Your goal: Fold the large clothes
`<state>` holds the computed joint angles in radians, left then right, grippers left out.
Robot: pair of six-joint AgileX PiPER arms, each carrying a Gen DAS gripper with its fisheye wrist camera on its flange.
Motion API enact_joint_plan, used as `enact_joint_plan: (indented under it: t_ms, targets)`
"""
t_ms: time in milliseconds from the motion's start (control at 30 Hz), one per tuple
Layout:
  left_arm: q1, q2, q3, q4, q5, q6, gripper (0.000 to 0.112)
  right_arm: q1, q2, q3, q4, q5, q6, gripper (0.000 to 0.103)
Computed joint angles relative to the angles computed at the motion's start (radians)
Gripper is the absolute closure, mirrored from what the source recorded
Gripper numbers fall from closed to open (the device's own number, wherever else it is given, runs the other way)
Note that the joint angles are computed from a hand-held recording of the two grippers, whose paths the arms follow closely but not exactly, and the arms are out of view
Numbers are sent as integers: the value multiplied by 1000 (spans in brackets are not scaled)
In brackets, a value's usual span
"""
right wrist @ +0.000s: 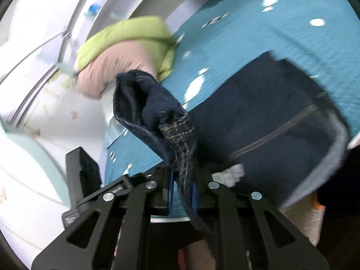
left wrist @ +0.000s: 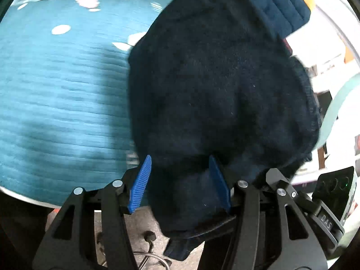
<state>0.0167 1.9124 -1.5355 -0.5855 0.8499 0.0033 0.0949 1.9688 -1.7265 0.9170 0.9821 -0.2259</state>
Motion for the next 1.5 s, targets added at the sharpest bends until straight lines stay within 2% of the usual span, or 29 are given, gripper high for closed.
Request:
enact_joint_plan:
  t_ms: [100,167,200,267,300,333,367,400,500,567,667,800,900,1067,1100,1167,1200,1300,1500]
  targets:
    - [-67,55,-54,45,0,-37,55,-74,-27,63,-7,-25,-14,91]
    - [-86,80,-73,64,6,-36,53,-114,-40,104,-38,-70,-11,103]
    - [-106,91,-84,99,4,-59,50,-127,-50,120,-59,-93,-13,103]
    - [-123,115,-98,116,7,-55,49,-175,-17,117,-48,-57,-28,103]
    - [-125,128,-108,127,15,-60,49,-210,42,84,13,16,-23,103]
    - [-129,139,-119,142,15,-74,49,-233,73,71,52,56,-8,99]
    - [-134,130,-105,147,8,-80,49,-236,83,65,51,66,7,98]
    - [-128,126,-98,138,3,-70,49,-234,90,52,31,79,25,94]
    - [-106,123,-85,122,18,-54,49,-223,81,78,28,62,65,42]
    - [-123,115,-84,135,23,-82,49,-218,83,97,57,45,68,42]
    - [-159,119,-113,176,34,-141,49,-226,107,107,105,80,66,41]
    - [-169,132,-136,192,39,-165,48,-193,224,-15,116,119,136,41]
    - [-171,137,-146,195,47,-165,46,-188,269,-42,161,130,146,41]
    - [-174,141,-150,196,45,-168,44,-169,338,-134,153,159,187,41]
    - [-173,143,-150,190,45,-165,44,-172,344,-127,158,157,180,44]
    - [-173,144,-154,188,49,-165,43,-179,358,-117,204,148,162,77]
    - [-173,146,-158,189,55,-166,43,-183,349,-105,221,145,132,89]
    - [-164,112,-122,147,23,-153,43,-177,282,-96,206,127,48,92]
    - [-150,37,-39,-45,-74,18,43,-222,142,-39,234,111,-86,94]
